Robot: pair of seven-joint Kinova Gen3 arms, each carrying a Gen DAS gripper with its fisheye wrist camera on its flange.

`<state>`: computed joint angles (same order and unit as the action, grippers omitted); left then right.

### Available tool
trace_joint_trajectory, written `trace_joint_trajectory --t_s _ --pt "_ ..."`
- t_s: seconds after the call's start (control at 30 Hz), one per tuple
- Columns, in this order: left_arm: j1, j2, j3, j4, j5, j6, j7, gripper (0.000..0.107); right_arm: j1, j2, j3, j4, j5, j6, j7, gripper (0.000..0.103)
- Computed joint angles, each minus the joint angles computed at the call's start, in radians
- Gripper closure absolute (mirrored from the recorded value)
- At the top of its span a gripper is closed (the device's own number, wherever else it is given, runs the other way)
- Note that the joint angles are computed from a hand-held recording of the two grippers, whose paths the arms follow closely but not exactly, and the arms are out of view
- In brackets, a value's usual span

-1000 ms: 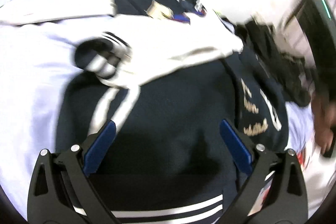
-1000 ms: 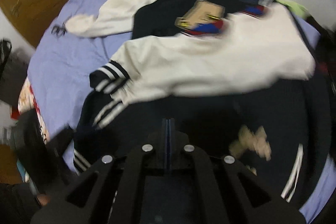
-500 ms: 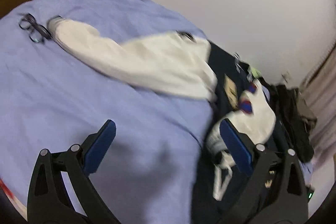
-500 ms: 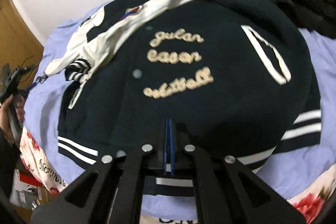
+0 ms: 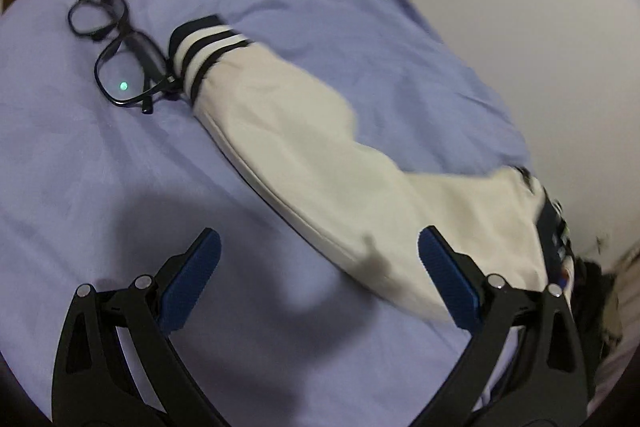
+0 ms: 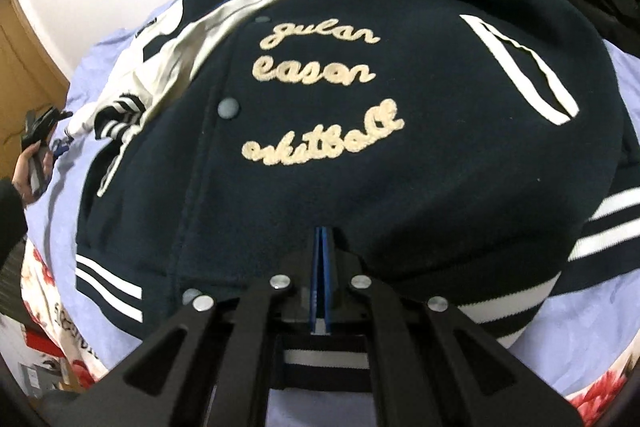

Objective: Fold large clothes
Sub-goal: 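Grasp the other cream sleeve's cuff with the left gripper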

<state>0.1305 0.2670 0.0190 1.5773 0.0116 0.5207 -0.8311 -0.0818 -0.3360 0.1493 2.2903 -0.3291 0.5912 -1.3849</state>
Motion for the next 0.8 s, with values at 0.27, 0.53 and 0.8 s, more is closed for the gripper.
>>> trace_joint_trajectory --t_s 0.27,0.53,0.8 --pt "0.053 0.141 -0.084 -0.137 -0.073 0.01 0.064 0.011 -0.001 0.012 0.007 -0.007 -0.002 0.006 0.025 0.1" --pt "0.074 0.181 -0.078 -0.303 -0.178 0.169 0.077 0.087 0.003 0.008 0.004 -0.005 -0.007 0.008 0.026 0.1" --pt "0.112 0.111 -0.03 -0.501 -0.224 0.302 -0.039 0.098 -0.012 0.002 0.043 -0.005 -0.049 0.02 0.076 0.1"
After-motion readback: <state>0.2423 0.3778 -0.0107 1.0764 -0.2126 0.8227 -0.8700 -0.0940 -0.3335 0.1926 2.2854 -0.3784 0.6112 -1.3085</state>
